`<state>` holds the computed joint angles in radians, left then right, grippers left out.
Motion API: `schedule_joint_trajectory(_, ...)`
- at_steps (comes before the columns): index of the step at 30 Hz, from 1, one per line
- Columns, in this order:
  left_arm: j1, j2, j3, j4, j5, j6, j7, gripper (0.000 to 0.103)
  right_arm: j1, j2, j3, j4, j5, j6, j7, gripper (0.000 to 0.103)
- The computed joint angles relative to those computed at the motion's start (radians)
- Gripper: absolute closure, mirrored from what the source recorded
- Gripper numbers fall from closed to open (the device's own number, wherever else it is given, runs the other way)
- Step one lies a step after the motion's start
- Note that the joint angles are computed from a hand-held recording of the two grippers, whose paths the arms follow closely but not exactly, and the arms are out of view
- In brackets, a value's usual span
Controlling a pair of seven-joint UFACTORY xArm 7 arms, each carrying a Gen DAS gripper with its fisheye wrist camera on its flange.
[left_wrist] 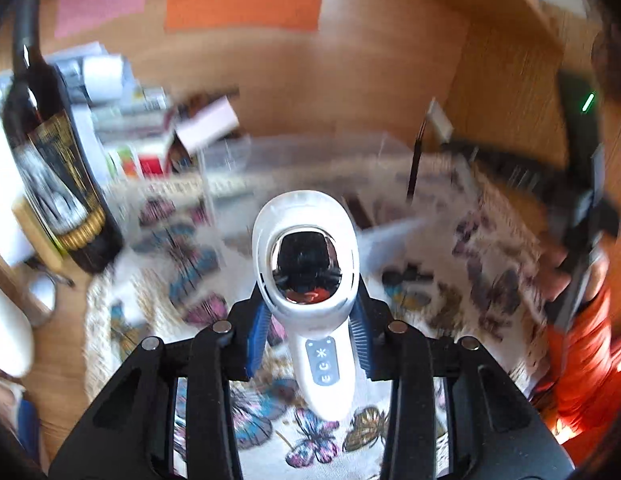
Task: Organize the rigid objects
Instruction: 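Carry the massager and silver tube over the clear box and release both, then grasp the keys with the left gripper while the right grasps the black knobbed clip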
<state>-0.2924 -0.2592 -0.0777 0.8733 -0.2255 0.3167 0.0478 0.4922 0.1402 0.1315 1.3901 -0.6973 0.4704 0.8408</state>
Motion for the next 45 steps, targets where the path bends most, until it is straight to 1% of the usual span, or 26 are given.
schedule_joint_trajectory(2,0.015,-0.002,-0.004,0.023,0.019,-0.017,-0.016,0.066,-0.005,0.03,0.01,0.022,0.055,0.021,-0.055,0.089)
schedule_joint_trajectory(6,0.01,0.009,0.016,0.073,0.007,-0.058,0.013,0.066,0.008,0.085,0.006,0.066,0.119,0.059,-0.133,0.089)
schedule_joint_trajectory(11,0.07,0.064,-0.022,0.145,0.109,-0.107,-0.059,0.066,0.023,0.123,-0.003,0.097,0.19,0.086,-0.21,0.088)
schedule_joint_trajectory(12,0.084,0.081,-0.032,0.162,0.139,-0.111,-0.083,0.066,0.024,0.124,-0.004,0.096,0.205,0.086,-0.223,0.088)
schedule_joint_trajectory(14,0.121,0.114,-0.058,0.187,0.235,-0.125,-0.154,0.066,0.025,0.123,-0.005,0.095,0.225,0.082,-0.248,0.088)
schedule_joint_trajectory(15,0.154,0.137,-0.084,0.206,0.325,-0.13,-0.228,0.066,0.027,0.12,-0.007,0.093,0.229,0.079,-0.253,0.087)
schedule_joint_trajectory(16,0.17,0.158,-0.095,0.225,0.395,-0.128,-0.282,0.066,0.03,0.113,-0.01,0.087,0.229,0.075,-0.254,0.086)
schedule_joint_trajectory(18,0.166,0.194,-0.089,0.255,0.465,-0.12,-0.329,0.066,0.032,0.089,-0.015,0.064,0.219,0.057,-0.245,0.076)
schedule_joint_trajectory(19,0.159,0.215,-0.083,0.271,0.493,-0.112,-0.343,0.066,0.032,0.074,-0.016,0.048,0.214,0.044,-0.24,0.074)
schedule_joint_trajectory(20,0.153,0.233,-0.077,0.285,0.54,-0.102,-0.374,0.066,0.03,0.063,-0.015,0.037,0.211,0.033,-0.236,0.069)
schedule_joint_trajectory(22,0.136,0.259,-0.061,0.304,0.626,-0.079,-0.43,0.066,0.023,0.031,-0.01,0.004,0.206,0.008,-0.227,0.066)
schedule_joint_trajectory(23,0.126,0.275,-0.053,0.316,0.641,-0.061,-0.434,0.066,0.019,0.01,-0.007,-0.018,0.202,-0.003,-0.222,0.065)
schedule_joint_trajectory(27,0.095,0.312,-0.035,0.338,0.557,-0.014,-0.341,0.066,0.003,-0.046,0.014,-0.081,0.178,-0.017,-0.213,0.06)
schedule_joint_trajectory(30,0.08,0.347,-0.03,0.366,0.491,0.022,-0.282,0.066,-0.01,-0.07,0.036,-0.12,0.18,-0.007,-0.229,0.059)
schedule_joint_trajectory(32,0.079,0.367,-0.034,0.383,0.419,0.05,-0.226,0.066,-0.013,-0.078,0.048,-0.14,0.185,0.011,-0.241,0.059)
schedule_joint_trajectory(33,0.077,0.369,-0.034,0.38,0.394,0.055,-0.209,0.066,-0.012,-0.082,0.052,-0.152,0.163,0.013,-0.231,0.058)
schedule_joint_trajectory(34,0.076,0.373,-0.035,0.382,0.367,0.062,-0.189,0.066,-0.006,-0.086,0.054,-0.158,0.108,0.022,-0.198,0.058)
schedule_joint_trajectory(35,0.071,0.372,-0.03,0.379,0.366,0.06,-0.191,0.066,-0.004,-0.082,0.059,-0.152,0.087,0.038,-0.19,0.057)
schedule_joint_trajectory(36,0.065,0.368,-0.025,0.37,0.378,0.049,-0.202,0.065,-0.003,-0.076,0.063,-0.145,0.09,0.051,-0.196,0.057)
schedule_joint_trajectory(38,0.059,0.35,-0.019,0.351,0.391,0.033,-0.212,0.061,-0.01,-0.075,0.073,-0.154,0.17,0.029,-0.265,0.057)
schedule_joint_trajectory(40,0.059,0.32,-0.019,0.321,0.39,0.009,-0.214,0.047,-0.005,-0.063,0.076,-0.151,0.187,0.037,-0.285,0.057)
schedule_joint_trajectory(42,0.061,0.286,-0.02,0.285,0.399,-0.023,-0.219,0.04,0.001,-0.047,0.076,-0.142,0.204,0.05,-0.295,0.057)
schedule_joint_trajectory(44,0.064,0.249,-0.022,0.246,0.419,-0.045,-0.231,0.034,0.002,-0.027,0.076,-0.131,0.252,0.059,-0.327,0.057)
schedule_joint_trajectory(45,0.067,0.23,-0.025,0.226,0.415,-0.053,-0.225,0.028,0.003,-0.015,0.075,-0.122,0.274,0.067,-0.341,0.057)
